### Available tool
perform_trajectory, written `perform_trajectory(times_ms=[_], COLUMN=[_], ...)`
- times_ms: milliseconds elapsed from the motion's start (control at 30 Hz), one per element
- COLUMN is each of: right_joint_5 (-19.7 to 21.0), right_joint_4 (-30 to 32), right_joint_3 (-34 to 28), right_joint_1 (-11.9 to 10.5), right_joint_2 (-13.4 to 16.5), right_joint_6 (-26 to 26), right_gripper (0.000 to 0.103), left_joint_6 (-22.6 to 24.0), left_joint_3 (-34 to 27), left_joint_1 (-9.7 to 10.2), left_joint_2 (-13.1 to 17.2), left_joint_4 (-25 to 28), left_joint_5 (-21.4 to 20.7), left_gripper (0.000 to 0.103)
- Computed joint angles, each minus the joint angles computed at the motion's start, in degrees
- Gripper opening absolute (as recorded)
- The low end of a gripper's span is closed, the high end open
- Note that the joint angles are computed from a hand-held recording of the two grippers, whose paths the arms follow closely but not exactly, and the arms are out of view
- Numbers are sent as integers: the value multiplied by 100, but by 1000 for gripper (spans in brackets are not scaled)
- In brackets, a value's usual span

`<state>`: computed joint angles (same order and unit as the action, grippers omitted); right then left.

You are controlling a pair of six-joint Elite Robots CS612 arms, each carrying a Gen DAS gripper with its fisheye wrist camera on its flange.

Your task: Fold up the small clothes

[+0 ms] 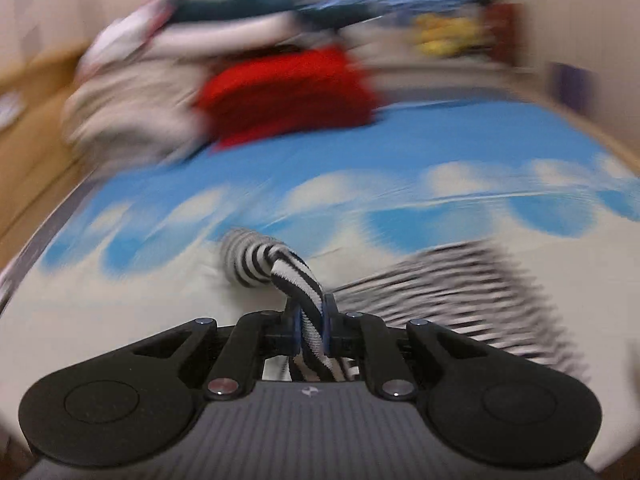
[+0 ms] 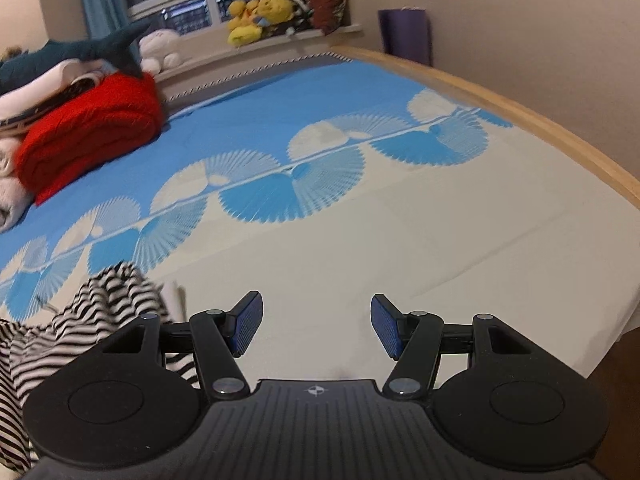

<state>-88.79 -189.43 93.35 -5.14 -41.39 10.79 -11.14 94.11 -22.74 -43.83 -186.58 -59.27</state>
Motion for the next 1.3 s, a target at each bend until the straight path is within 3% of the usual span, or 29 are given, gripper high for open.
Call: perform_trajectory(times_ms=[167, 233, 267, 333, 467, 667, 767, 800, 933, 1000, 1067, 1133, 1300], right_joint_5=[-38, -12, 1, 96, 427, 1088, 1581, 1767, 2346, 2596, 2589, 2412, 2212], right_joint_4=[-251, -359, -400, -423, -346, -262, 15, 157, 985, 1522, 1919, 2087, 2526], right_joint_3=[41, 58, 74, 90, 84, 1, -99, -141, -391, -506, -610, -667, -857], right_joint_1=[-94, -128, -140, -179, -252, -263, -247, -243, -212, -200, -141, -59, 80], right_joint_2=[17, 28, 28, 25, 24, 57, 90, 103, 179, 206, 228, 245, 321], right_joint_6=[-31, -70, -73, -21, 93, 85, 96, 108, -19, -95, -255, -418, -730], right_gripper=[62, 62, 62, 62, 62, 60, 36, 34, 36, 44, 52, 54, 53], left_joint_6=[885, 998, 838, 617, 525, 1134, 1327, 1382, 1164, 796, 751, 822, 934], left_joint_3=[-340, -551, -709, -871, -534, 3, 53, 62, 118, 138, 67, -17, -102], left_joint_1=[-642, -747, -720, -644, -425, 12, 265, 334, 599, 683, 735, 749, 698], left_joint_2=[368, 515, 560, 604, 366, -58, -81, -57, 114, 127, 177, 217, 249], left_joint_4=[-317, 184, 767, 1367, 707, 211, 209, 153, -247, 23, -58, 42, 254], left_joint_5=[-833, -1356, -1912, -2566, -2952, -2437, -2504, -2542, -3111, -3325, -3624, -3814, -3741], left_gripper=[10, 17, 22, 22, 28, 28, 28, 28, 28, 27, 30, 32, 32])
